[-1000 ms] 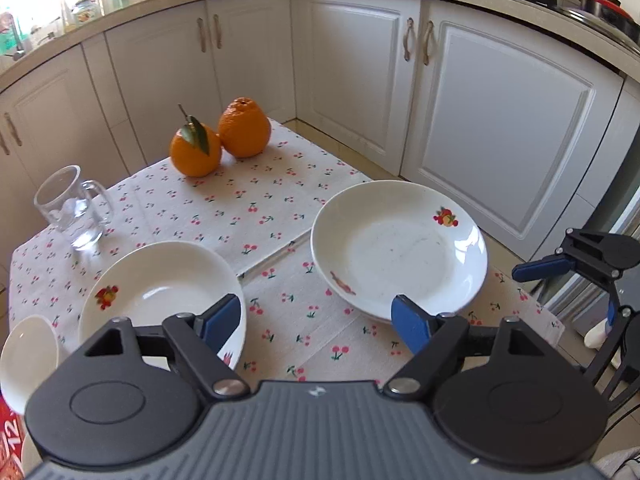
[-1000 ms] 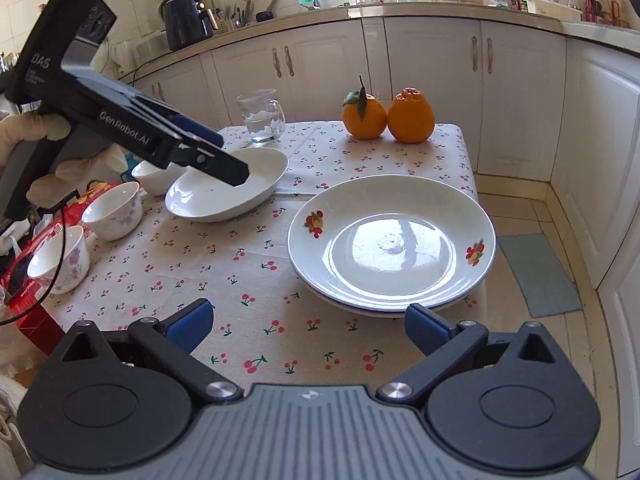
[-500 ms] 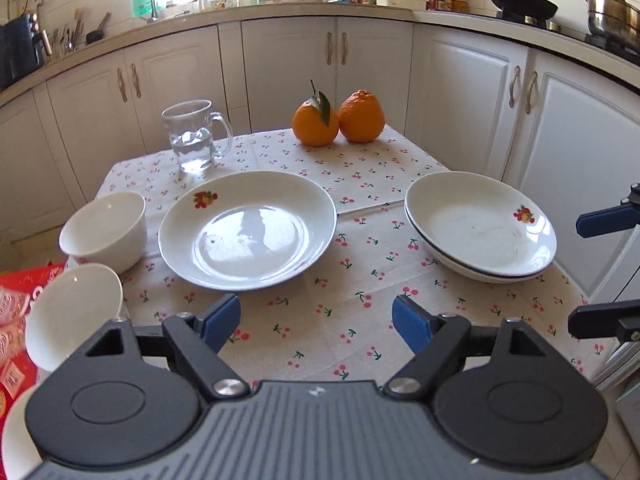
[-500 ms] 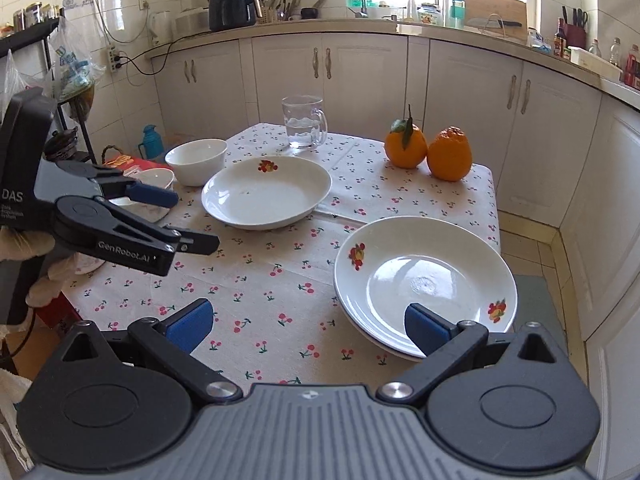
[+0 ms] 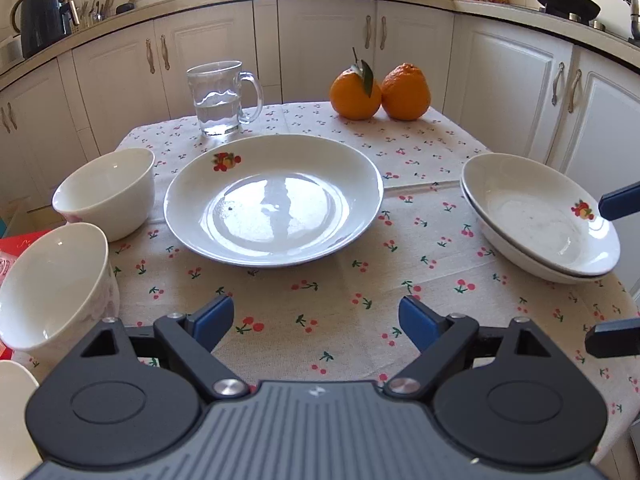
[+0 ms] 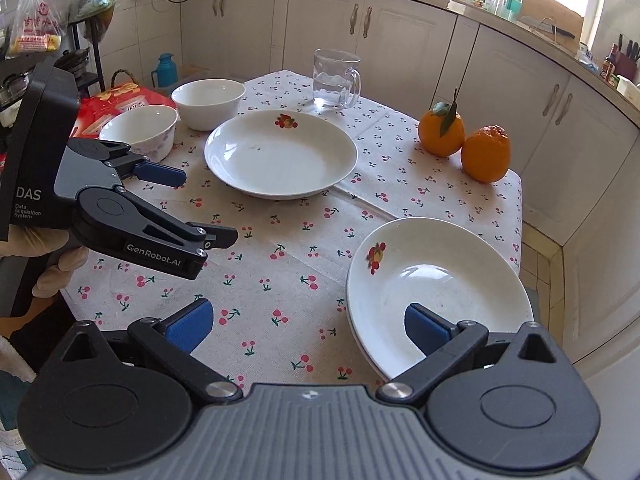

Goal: Organize plates and bowls
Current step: 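Reach the right tool to the white fruit-decal plate and grasp its rim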

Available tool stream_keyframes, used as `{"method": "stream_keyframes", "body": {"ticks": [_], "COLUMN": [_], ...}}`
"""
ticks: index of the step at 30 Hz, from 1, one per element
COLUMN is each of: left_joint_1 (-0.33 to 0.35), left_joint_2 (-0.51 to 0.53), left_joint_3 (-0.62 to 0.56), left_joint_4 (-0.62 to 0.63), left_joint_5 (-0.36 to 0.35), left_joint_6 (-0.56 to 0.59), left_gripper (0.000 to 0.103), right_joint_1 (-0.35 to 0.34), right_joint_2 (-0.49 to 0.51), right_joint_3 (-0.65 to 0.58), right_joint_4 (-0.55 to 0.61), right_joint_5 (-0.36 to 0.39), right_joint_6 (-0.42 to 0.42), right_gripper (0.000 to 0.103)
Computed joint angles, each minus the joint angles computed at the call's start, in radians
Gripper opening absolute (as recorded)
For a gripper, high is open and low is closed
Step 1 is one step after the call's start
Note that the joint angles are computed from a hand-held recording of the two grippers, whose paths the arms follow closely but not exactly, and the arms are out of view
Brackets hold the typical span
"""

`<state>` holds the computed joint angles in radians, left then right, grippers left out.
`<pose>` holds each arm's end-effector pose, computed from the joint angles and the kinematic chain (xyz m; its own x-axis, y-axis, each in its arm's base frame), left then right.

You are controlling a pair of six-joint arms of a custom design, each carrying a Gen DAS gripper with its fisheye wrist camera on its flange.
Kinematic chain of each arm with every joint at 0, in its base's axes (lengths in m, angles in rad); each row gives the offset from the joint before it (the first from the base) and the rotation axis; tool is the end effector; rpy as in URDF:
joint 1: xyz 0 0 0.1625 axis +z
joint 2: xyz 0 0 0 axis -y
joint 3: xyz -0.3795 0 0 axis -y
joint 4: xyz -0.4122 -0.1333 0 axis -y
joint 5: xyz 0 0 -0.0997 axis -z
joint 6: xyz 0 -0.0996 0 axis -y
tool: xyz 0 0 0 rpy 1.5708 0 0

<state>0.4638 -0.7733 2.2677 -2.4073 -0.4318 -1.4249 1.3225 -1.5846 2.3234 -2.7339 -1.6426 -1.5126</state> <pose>-0.2187 -0.3596 -0.0774 -0.6552 -0.2597 -0.7094 0.4090 0.6676 -0.6221 0.0163 -0.4490 0.2149 -0.2794 -0.8660 0.4148 -0.9449 0.3247 0.0413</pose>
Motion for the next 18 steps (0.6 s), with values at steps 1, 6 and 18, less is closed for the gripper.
{"method": "stream_keyframes", "body": {"ticks": [1,6,18], "left_joint_1": [0.010,0.055,0.095], "left_joint_2": [0.006,0.025,0.056], "left_joint_3": [-0.002,-0.005,-0.027], "left_joint_4": [-0.013,-0.090,-0.148], "left_joint_5": [0.002,0.002,0.048], "left_joint_6": [0.009,0.050,0.094], "left_gripper": [0.090,0.091,0.103], "right_joint_1": [0.009,0.048,0.135], "right_joint_2": [0.017,0.104,0.269], "right_joint_3": [-0.011,-0.065,-0.193], "right_joint_4": [-0.002,-0.015,0.017], "right_joint_5": [-0.010,-0.049,-0.108], "right_joint_6": [0.004,0.015,-0.034], "right_gripper": [0.103,0.103,0.103]}}
